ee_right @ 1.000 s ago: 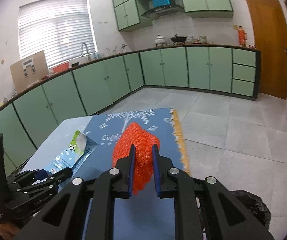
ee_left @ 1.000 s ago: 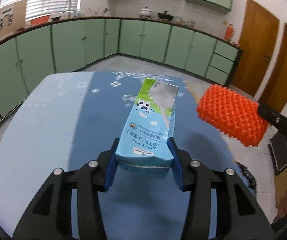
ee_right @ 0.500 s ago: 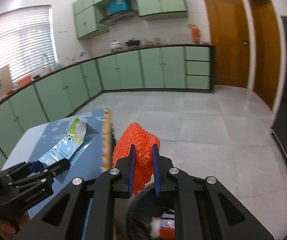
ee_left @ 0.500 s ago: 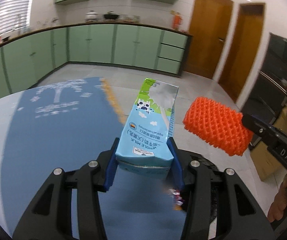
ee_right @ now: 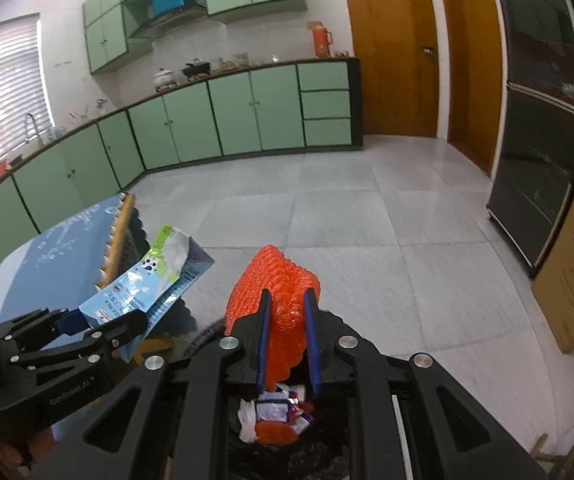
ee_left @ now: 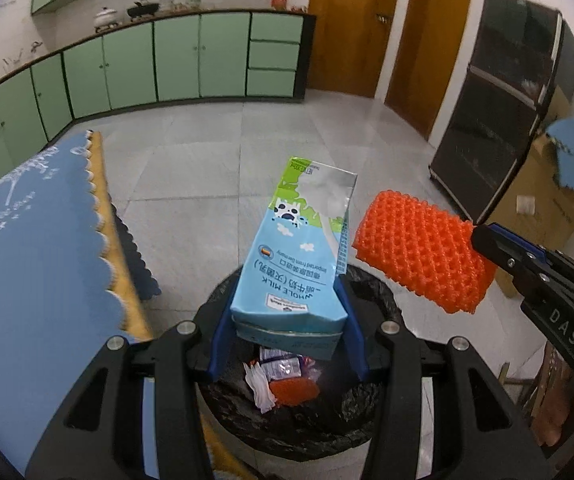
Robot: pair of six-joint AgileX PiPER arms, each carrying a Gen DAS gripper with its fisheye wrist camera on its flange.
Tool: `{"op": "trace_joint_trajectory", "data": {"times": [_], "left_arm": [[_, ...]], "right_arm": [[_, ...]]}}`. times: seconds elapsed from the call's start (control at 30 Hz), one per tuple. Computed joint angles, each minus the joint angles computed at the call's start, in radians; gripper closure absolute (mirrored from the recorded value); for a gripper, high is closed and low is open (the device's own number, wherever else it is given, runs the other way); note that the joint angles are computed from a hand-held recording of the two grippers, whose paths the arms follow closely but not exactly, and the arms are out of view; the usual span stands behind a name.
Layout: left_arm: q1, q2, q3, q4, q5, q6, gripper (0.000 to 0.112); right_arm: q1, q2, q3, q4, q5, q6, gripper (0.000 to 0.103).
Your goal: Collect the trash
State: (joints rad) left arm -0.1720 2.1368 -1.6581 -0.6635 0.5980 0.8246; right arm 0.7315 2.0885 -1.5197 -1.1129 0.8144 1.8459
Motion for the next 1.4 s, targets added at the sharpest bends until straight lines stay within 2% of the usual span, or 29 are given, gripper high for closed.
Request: {"op": "trace_joint_trajectory", "data": {"times": [0.17, 0.47, 0.57, 0.63, 0.87, 0.97, 1.03, 1.13, 1.23, 1.4], "left_arm": [[-0.026, 0.048, -0.047, 0.099, 0.028, -0.088, 0.066], [0.004, 0.048, -0.067, 0.114, 0.038, -0.118, 0.064], [0.014, 0.03, -0.056, 0.101, 0.024, -0.122, 0.064], [0.022, 0.013, -0.046, 0.09, 0.01, -0.119, 0.062], [0.05, -0.041, 0.002, 0.034, -0.018, -0.066, 0.061], [0.063, -0.081, 0.045, -0.005, -0.034, -0.025, 0.056], [0.073, -0.102, 0.058, -0.029, -0.035, 0.0, 0.051], [0.098, -0.155, 0.095, -0.083, -0.036, 0.056, 0.042], [0.126, -0.207, 0.123, -0.119, -0.022, 0.083, 0.036], [0.179, -0.286, 0.172, -0.162, -0.004, 0.112, 0.03]], "right_arm": [[-0.023, 0.011, 0.061, -0.002, -0.056, 0.056, 0.087], [-0.067, 0.099, -0.004, 0.076, -0.132, -0.019, 0.087], [-0.076, 0.13, -0.054, 0.152, -0.127, -0.11, 0.08], [-0.073, 0.138, -0.076, 0.169, -0.116, -0.136, 0.065], [-0.042, 0.102, -0.078, 0.126, -0.077, -0.11, 0.056], [-0.022, 0.074, -0.098, 0.118, -0.03, -0.123, 0.041], [-0.006, 0.053, -0.124, 0.118, 0.014, -0.149, 0.025], [0.015, 0.03, -0.16, 0.112, 0.065, -0.186, 0.011], [0.039, -0.001, -0.183, 0.098, 0.093, -0.218, 0.006], [0.073, -0.033, -0.238, 0.097, 0.12, -0.274, 0.006]]}}
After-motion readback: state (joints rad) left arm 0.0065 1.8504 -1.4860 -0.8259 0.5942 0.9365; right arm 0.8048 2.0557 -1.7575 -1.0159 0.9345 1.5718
